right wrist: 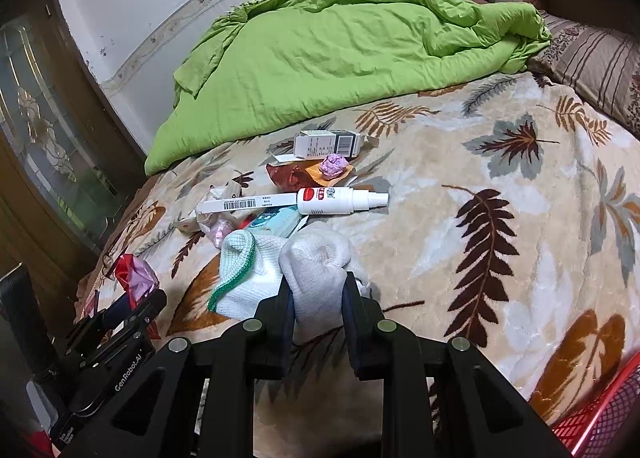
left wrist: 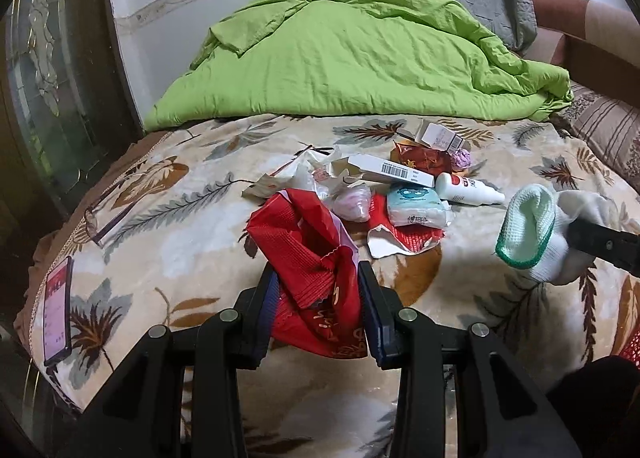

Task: Collect trash
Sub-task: 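Lift the red bag and white sock above the bed with both tools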

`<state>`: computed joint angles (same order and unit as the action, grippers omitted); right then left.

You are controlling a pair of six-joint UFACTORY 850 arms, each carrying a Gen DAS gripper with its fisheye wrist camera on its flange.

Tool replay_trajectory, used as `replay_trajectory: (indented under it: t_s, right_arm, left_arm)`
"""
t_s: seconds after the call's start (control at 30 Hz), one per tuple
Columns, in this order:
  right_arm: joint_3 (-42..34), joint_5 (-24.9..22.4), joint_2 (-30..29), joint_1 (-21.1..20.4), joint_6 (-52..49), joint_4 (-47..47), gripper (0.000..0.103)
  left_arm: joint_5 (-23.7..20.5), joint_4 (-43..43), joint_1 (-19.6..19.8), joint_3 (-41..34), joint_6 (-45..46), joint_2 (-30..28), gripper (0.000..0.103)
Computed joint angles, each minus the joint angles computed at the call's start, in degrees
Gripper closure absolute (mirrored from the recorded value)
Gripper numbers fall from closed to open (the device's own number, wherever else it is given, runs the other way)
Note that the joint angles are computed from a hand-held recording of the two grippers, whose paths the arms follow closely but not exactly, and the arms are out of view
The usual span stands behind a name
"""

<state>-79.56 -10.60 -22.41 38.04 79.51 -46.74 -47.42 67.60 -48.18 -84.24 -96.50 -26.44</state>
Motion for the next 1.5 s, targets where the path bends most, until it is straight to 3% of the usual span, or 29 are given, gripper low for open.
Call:
replay_trajectory:
  t_s: [0.83, 1.03, 1.5]
  right_arm:
    - [-0.45, -0.44, -0.24, 0.05, -2.94, 2.60, 0.080]
    - [1.33, -1.12, 1.42, 0.85, 9.67, -10.19, 0.080]
    - [4.44, -1.18, 3.99, 1.45, 12.76, -11.03, 0.079]
  left_arm:
    - [-0.14, -2.56, -0.51, -1.04, 2.38, -1.02, 0.066]
    - [0.43, -2.83, -0.91, -1.04, 2.42, -0.98, 0.066]
    - [1.71, -2.24, -2.35, -0.45, 2.73, 0.18, 0.065]
